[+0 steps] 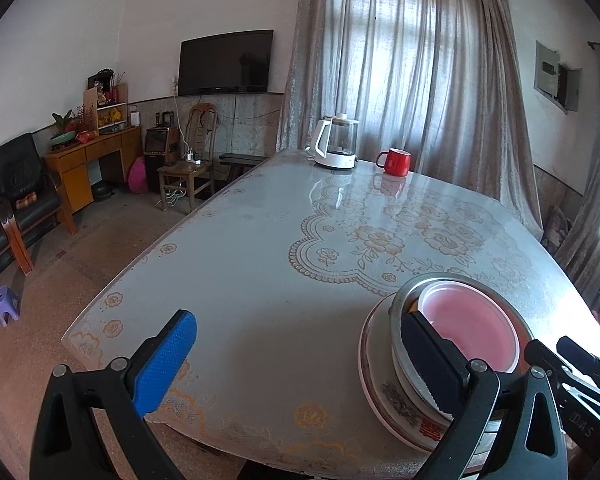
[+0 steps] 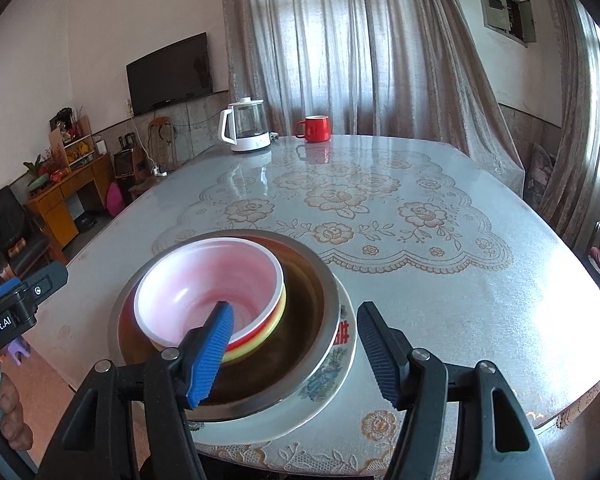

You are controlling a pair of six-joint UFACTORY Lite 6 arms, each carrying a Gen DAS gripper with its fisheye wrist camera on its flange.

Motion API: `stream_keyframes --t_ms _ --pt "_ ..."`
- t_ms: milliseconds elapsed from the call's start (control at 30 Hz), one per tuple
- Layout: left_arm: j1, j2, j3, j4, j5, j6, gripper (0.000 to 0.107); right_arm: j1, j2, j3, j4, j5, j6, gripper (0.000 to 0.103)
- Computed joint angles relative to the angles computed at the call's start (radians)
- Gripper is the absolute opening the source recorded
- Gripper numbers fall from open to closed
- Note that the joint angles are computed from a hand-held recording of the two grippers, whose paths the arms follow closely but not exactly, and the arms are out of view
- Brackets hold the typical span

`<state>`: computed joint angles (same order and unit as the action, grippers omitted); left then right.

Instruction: Organize plates and bowls

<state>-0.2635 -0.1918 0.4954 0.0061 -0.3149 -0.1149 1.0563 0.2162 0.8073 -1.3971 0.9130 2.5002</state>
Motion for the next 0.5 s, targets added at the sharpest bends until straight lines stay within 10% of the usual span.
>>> stream_keyframes --t_ms 500 --pt "-0.035 0.014 0.015 -0.005 0.01 0.02 0.103 -0.003 -0.003 -0.028 -0.022 -0.008 0.051 0.065"
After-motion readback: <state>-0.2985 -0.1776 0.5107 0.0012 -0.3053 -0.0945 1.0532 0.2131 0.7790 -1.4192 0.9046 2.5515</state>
